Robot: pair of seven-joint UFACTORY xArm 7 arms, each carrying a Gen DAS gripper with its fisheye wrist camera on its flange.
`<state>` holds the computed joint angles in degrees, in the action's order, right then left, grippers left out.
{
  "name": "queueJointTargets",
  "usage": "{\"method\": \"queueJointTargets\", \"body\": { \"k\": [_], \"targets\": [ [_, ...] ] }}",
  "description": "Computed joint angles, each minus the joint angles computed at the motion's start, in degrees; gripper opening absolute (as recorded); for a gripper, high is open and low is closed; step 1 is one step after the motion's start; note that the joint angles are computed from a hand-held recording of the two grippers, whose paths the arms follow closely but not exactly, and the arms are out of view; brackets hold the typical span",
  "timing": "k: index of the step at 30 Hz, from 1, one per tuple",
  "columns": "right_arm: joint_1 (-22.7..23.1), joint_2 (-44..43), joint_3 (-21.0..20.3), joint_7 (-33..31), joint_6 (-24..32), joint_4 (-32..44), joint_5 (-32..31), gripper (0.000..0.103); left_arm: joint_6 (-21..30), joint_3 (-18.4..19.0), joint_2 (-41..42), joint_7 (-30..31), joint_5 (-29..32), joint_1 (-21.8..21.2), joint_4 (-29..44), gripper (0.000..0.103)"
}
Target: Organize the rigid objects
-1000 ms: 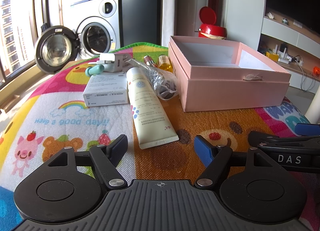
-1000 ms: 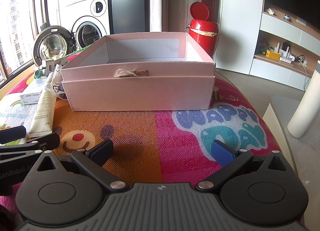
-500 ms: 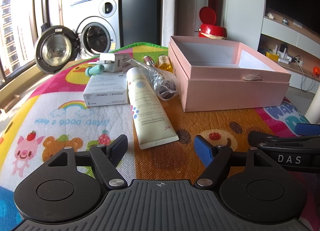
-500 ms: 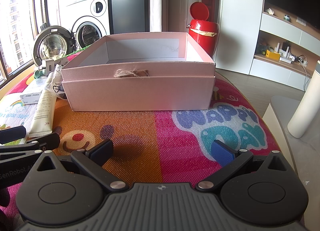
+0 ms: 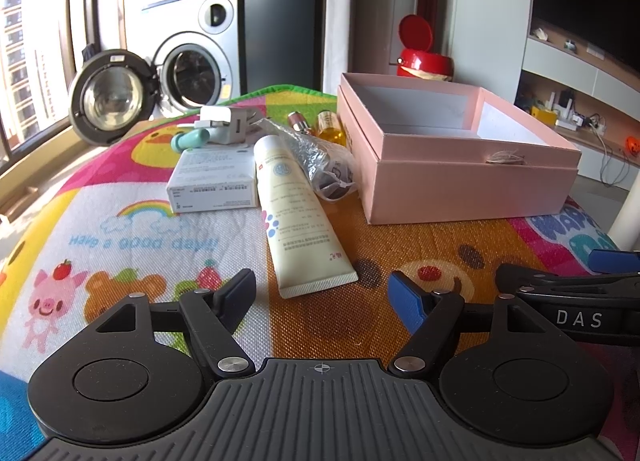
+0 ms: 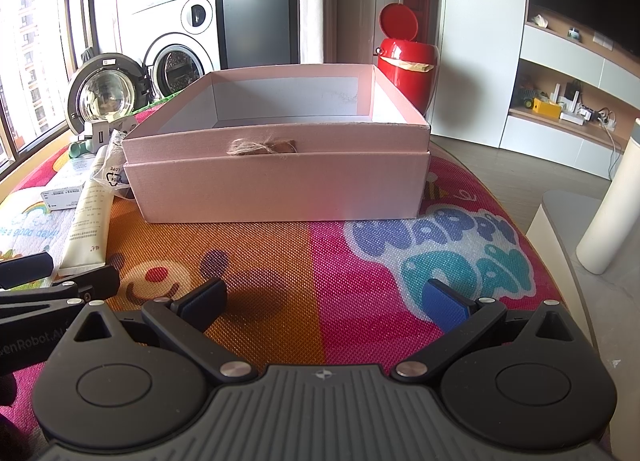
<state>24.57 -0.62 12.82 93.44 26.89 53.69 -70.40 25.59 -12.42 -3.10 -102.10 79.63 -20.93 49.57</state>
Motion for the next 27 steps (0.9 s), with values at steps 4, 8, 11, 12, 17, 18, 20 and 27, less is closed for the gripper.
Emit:
{"method": "queueJointTargets", "body": {
  "k": [4, 8, 11, 12, 17, 18, 20, 27],
  "targets": [
    [-0.07, -0.54, -0.19, -3.77, -1.12, -0.24, 3.3, 0.103, -1.04, 0.38, -2.5, -2.87, 1.49, 0.81, -1.53, 0.071],
    [-1.46, -1.34, -0.85, -14.43, -5.08, -1.16, 12.26, 0.103, -4.92, 1.75, -4.25, -5.71, 4.8, 3.62, -1.0, 0.069],
    [-1.56, -0.96, -0.28, -17.35, -3.73, -0.42, 14.8, 0.103, -12.75, 4.45, -0.57, 6.39, -8.72, 6.1, 1.63, 0.069],
    [-1.54, -0.85, -0.18, -18.08, -3.31, -0.21, 15.42, 0.103, -14.45, 4.81, 0.81, 9.51, -11.69, 6.85, 2.46, 0.069],
    [-1.64, -0.75, -0.16, -19.22, -3.4, -0.09, 16.15, 0.103, -14.31, 5.78, 6.81, 18.7, -18.89, 7.13, 7.72, 0.061],
    [-1.65, -0.71, -0.18, -19.7, -3.41, -0.05, 16.42, 0.103, -13.99, 5.21, 7.85, 20.7, -20.2, 7.64, 8.5, 0.057],
    [-1.62, -0.7, -0.2, -21.16, -3.49, -0.04, 16.99, 0.103, -14.17, 8.04, 8.58, 19.16, -15.62, 5.05, 9.25, 0.044],
    [-1.47, -0.93, 0.04, -30.08, -6.28, 0.28, 20.74, 0.092, -21.33, 8.86, 0.7, 20.19, -8.46, 7.51, -0.35, 0.026]
  ]
}}
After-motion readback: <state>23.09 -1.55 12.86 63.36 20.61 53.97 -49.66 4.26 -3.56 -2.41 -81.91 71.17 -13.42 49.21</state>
